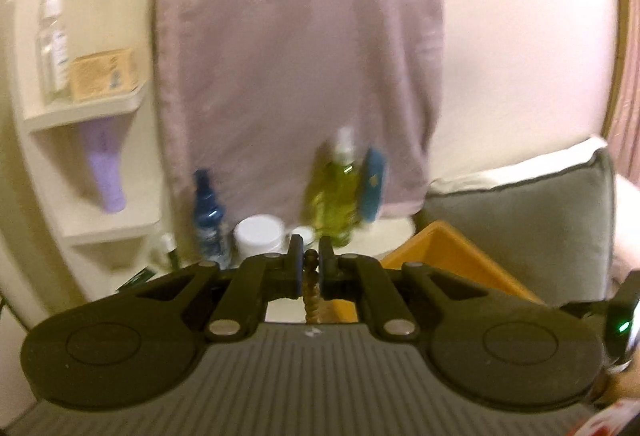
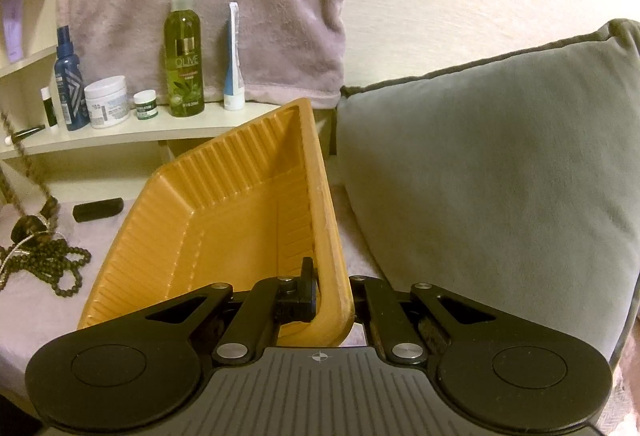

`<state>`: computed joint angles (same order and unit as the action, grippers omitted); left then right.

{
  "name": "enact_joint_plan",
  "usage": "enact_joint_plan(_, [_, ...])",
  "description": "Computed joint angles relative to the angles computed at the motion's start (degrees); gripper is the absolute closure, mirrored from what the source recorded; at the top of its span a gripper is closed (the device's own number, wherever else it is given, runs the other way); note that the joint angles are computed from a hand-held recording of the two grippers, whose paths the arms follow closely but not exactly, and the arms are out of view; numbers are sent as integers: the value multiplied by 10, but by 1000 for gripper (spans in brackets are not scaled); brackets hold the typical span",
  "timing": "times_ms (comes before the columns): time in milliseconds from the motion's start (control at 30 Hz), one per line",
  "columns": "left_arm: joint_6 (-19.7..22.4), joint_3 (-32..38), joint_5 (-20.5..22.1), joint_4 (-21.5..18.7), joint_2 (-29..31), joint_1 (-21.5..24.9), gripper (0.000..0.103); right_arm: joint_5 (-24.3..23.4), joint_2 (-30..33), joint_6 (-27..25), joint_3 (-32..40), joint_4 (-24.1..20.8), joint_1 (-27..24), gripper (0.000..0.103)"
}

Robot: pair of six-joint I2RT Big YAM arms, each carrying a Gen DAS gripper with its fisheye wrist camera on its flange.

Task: Organize jewelry
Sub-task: 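Lift the strand with the left tool and release it into the tray, then return the left tool to the bead pile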

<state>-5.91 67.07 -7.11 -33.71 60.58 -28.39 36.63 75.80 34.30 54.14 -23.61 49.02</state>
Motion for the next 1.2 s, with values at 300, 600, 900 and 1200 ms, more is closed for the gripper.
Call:
enact_joint_plan(300, [-10, 41, 56, 23, 40, -36, 97, 0, 1, -4, 1, -4, 1, 98])
enact_joint_plan(600, [-19, 74, 98, 25, 96, -65, 97, -4, 4, -7, 2, 5, -1, 98])
enact_joint_plan(900, [-33, 90, 125, 0, 159, -81, 97, -15, 0, -4, -2, 6, -5, 98])
enact_joint_plan(1200, [-53, 80, 122, -13, 184, -75, 76, -23, 3, 0, -3, 8, -10, 98])
